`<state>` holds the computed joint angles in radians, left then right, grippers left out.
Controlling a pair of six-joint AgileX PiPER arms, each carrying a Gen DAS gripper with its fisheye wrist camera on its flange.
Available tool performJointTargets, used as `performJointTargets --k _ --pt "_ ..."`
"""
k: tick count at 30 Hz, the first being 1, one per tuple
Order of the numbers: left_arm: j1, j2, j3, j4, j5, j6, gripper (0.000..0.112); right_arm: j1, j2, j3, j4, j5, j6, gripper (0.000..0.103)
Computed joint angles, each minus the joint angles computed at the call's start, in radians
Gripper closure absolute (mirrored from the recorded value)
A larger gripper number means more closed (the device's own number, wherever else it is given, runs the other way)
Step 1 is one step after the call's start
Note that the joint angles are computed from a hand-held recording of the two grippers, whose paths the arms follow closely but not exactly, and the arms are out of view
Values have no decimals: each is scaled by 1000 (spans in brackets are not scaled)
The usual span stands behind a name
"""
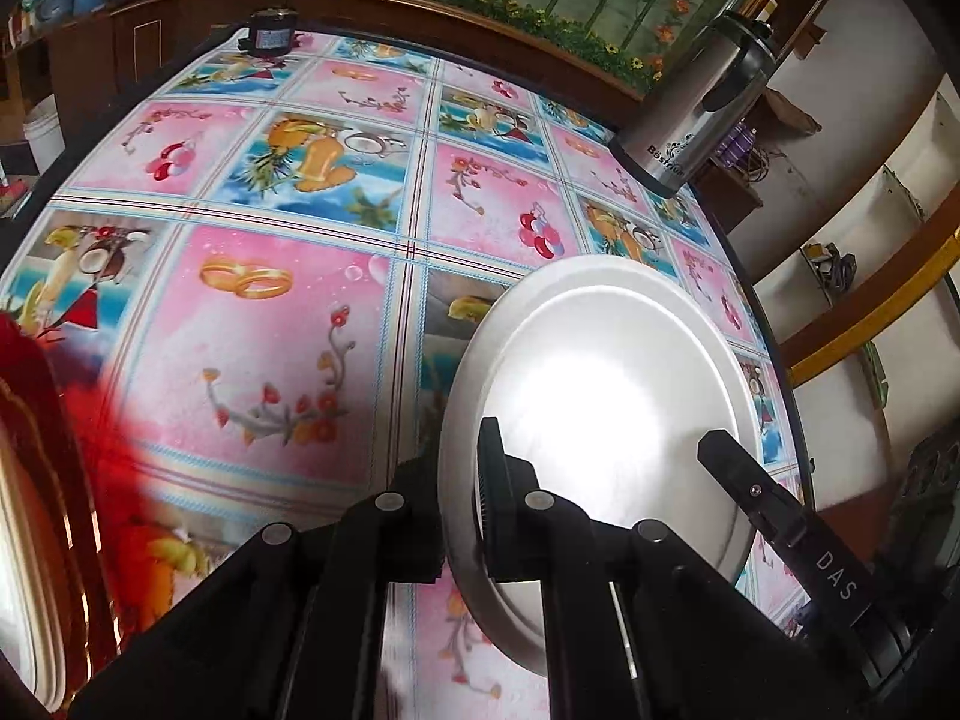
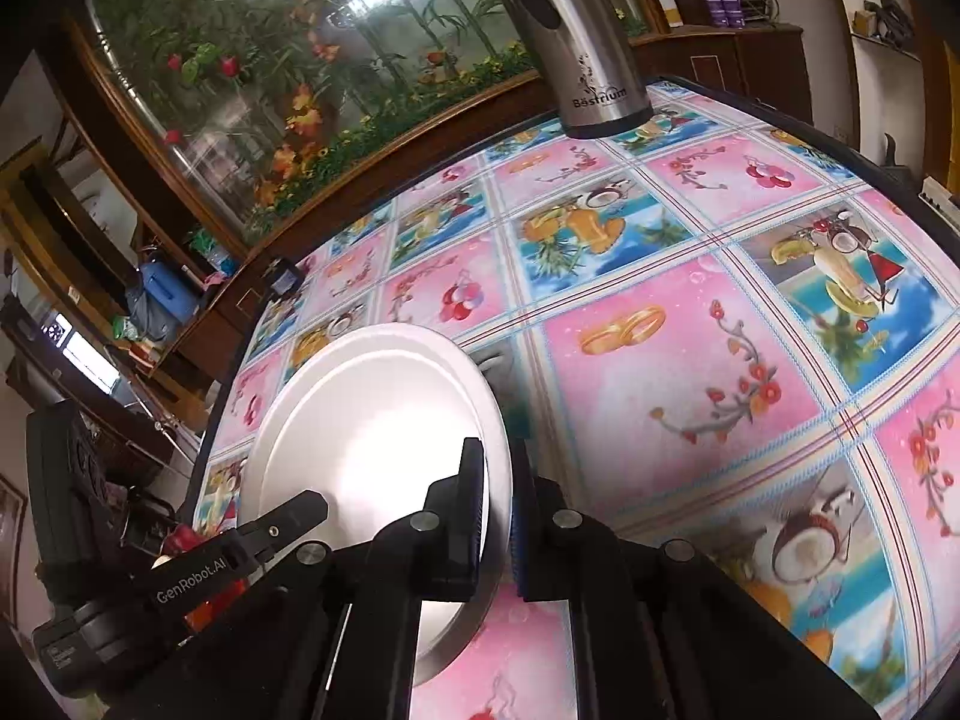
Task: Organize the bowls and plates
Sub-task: 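Lift the white bowl and carry it toward the red plate stack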
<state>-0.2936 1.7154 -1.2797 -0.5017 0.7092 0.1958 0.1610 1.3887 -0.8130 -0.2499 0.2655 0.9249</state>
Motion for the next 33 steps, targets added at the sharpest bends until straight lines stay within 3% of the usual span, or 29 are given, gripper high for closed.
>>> performJointTargets --k 10,18,27,33 --pt "63 -174 119 -6 0 46 105 165 -95 -6 -290 119 311 95" --pt "225 -326 205 -54 37 162 105 371 -78 -85 -459 247 493 94" --pt "496 -415 261 -170 129 383 105 587 43 -244 -553 371 570 92" --pt "672 -406 265 -233 186 494 105 661 157 -377 -512 401 500 91"
